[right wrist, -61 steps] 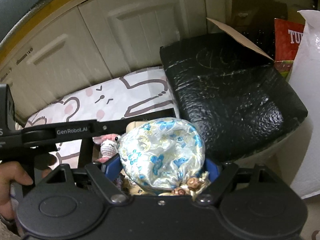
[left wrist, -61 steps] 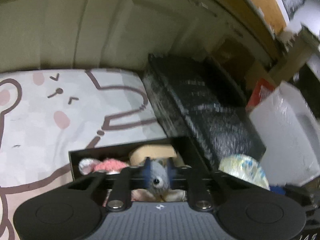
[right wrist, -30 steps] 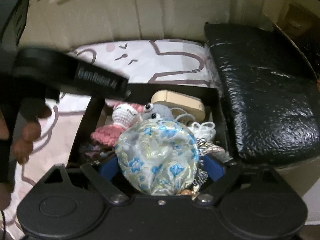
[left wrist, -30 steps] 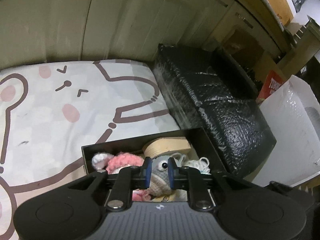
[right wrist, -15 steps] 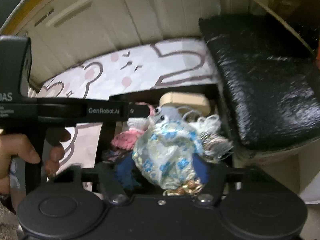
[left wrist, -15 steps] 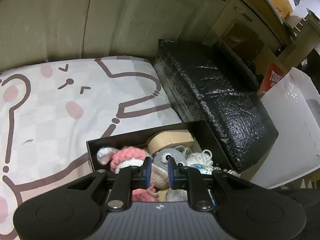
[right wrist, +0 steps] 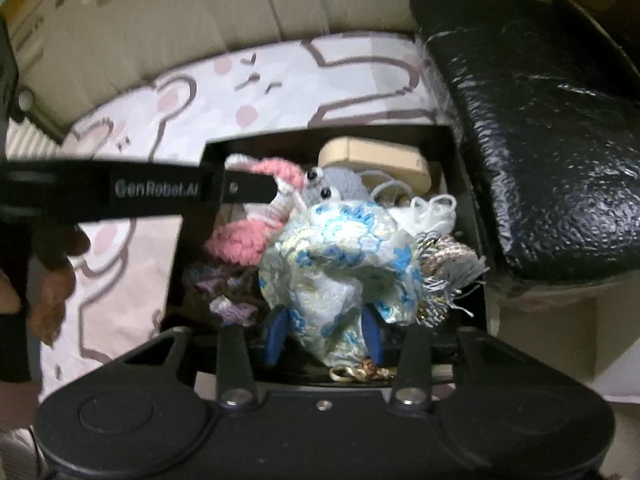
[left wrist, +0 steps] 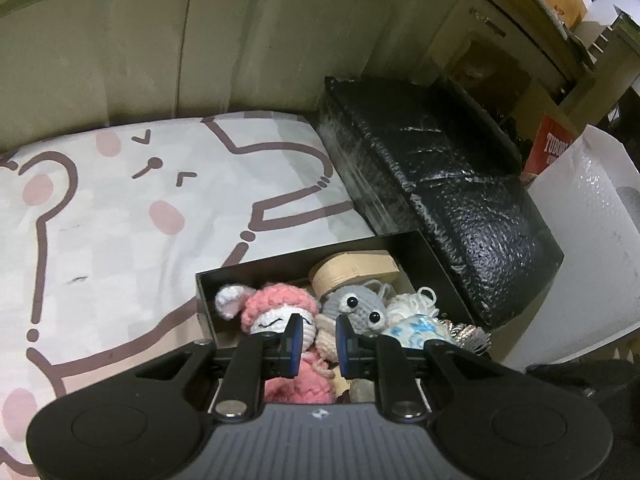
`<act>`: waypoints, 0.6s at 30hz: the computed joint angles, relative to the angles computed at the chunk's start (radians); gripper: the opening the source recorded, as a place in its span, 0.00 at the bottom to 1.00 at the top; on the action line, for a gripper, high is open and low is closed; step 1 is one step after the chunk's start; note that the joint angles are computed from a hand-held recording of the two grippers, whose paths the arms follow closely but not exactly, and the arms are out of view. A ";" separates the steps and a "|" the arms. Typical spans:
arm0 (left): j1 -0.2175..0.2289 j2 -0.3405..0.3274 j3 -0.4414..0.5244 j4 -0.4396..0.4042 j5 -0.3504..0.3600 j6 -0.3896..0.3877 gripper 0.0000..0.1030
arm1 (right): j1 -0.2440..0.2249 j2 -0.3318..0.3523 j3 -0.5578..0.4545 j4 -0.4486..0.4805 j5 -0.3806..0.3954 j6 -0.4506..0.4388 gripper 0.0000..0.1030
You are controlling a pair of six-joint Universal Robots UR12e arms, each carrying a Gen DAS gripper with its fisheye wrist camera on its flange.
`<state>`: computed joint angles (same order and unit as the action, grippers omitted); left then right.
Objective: Organize objects
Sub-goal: 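Open both tools to release the grey toy and floral bag in the box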
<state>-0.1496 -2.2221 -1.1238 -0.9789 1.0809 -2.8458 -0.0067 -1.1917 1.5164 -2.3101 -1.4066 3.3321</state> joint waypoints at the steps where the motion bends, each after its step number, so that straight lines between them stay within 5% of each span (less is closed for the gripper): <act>1: 0.001 0.003 -0.003 0.002 0.003 0.001 0.19 | -0.001 -0.004 0.003 -0.015 -0.001 0.010 0.41; 11: 0.014 0.049 -0.046 0.041 0.027 0.004 0.26 | -0.004 -0.046 0.046 -0.155 -0.067 0.118 0.49; 18: 0.021 0.092 -0.088 0.088 0.071 -0.001 0.58 | 0.011 -0.066 0.052 -0.181 -0.111 0.106 0.69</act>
